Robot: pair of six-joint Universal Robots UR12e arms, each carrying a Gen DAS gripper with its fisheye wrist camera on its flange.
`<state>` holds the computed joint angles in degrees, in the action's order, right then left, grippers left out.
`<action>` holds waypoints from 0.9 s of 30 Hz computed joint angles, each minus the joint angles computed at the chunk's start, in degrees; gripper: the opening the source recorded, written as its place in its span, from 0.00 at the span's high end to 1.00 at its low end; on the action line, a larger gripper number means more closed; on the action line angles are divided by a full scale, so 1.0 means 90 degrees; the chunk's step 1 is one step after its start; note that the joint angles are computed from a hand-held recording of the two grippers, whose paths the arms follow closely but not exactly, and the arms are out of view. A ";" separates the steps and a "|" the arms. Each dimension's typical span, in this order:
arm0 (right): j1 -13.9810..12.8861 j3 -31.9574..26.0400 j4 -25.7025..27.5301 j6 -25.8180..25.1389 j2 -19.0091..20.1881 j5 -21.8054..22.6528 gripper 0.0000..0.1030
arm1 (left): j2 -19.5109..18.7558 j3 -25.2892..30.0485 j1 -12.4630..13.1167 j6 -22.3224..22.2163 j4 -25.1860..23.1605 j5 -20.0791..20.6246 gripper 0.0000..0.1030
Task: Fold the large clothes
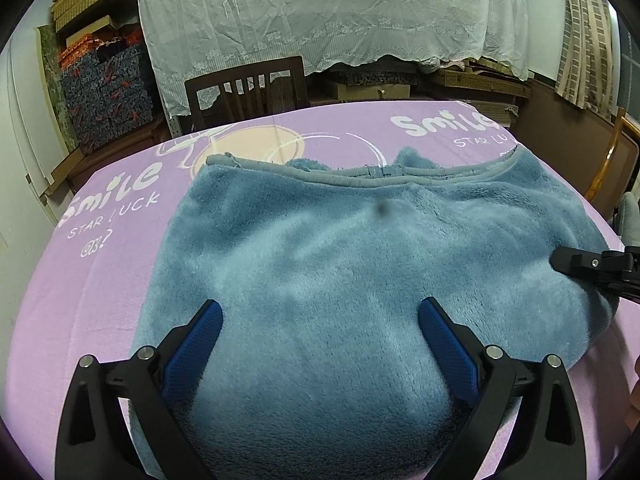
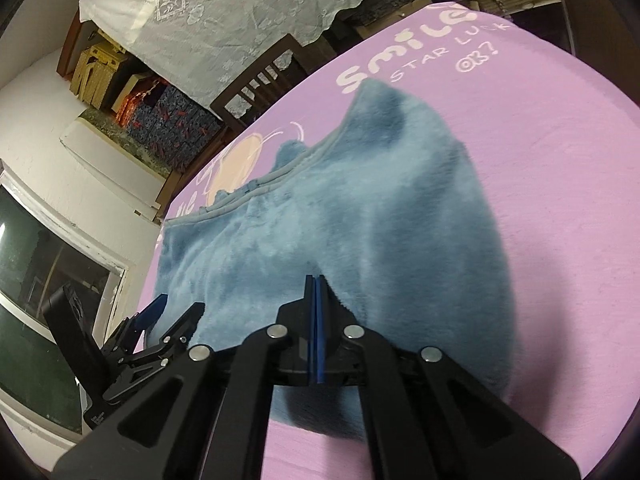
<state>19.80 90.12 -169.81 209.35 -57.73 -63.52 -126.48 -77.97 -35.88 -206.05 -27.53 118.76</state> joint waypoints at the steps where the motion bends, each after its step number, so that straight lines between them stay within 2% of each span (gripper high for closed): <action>1: -0.0006 0.0027 -0.0020 0.0016 -0.0017 -0.0018 1.00 | 0.0000 0.0000 0.0000 0.0000 0.0000 0.0000 0.04; 7: 0.0011 0.0235 -0.0156 0.0139 -0.0185 -0.0454 1.00 | 0.0000 0.0001 -0.0032 -0.0003 0.0000 0.0121 0.04; 10: 0.0036 0.0348 -0.0285 0.0214 -0.0283 -0.0650 0.97 | 0.0008 -0.0002 -0.0052 -0.0033 0.0043 0.0211 0.04; 12: 0.0060 0.0424 -0.0334 0.0169 -0.0352 -0.0860 0.90 | 0.0021 -0.0016 -0.0065 -0.0076 0.0115 0.0297 0.04; 13: 0.0063 0.0460 -0.0377 0.0163 -0.0374 -0.0892 0.89 | 0.0031 -0.0033 -0.0070 -0.0092 0.0164 0.0318 0.04; 15: 0.0050 0.0502 -0.0431 0.0237 -0.0388 -0.0854 0.89 | 0.0043 -0.0051 -0.0060 -0.0132 0.0191 0.0278 0.04; 18: -0.0033 0.0540 -0.0461 0.0423 -0.0357 -0.0615 0.89 | -0.0017 0.0085 -0.0024 -0.0198 -0.0327 0.0160 0.03; 20: -0.0071 0.0547 -0.0484 0.0527 -0.0314 -0.0460 0.89 | -0.0019 0.0089 -0.0024 -0.0154 -0.0329 0.0186 0.03; 27: -0.0076 0.0540 -0.0489 0.0587 -0.0299 -0.0443 0.89 | -0.0007 0.0045 0.0017 -0.0165 -0.0230 0.0071 0.03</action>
<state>19.12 94.98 -174.22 214.63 -60.43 -67.50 -126.54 -77.57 -35.73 -207.53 -29.59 119.40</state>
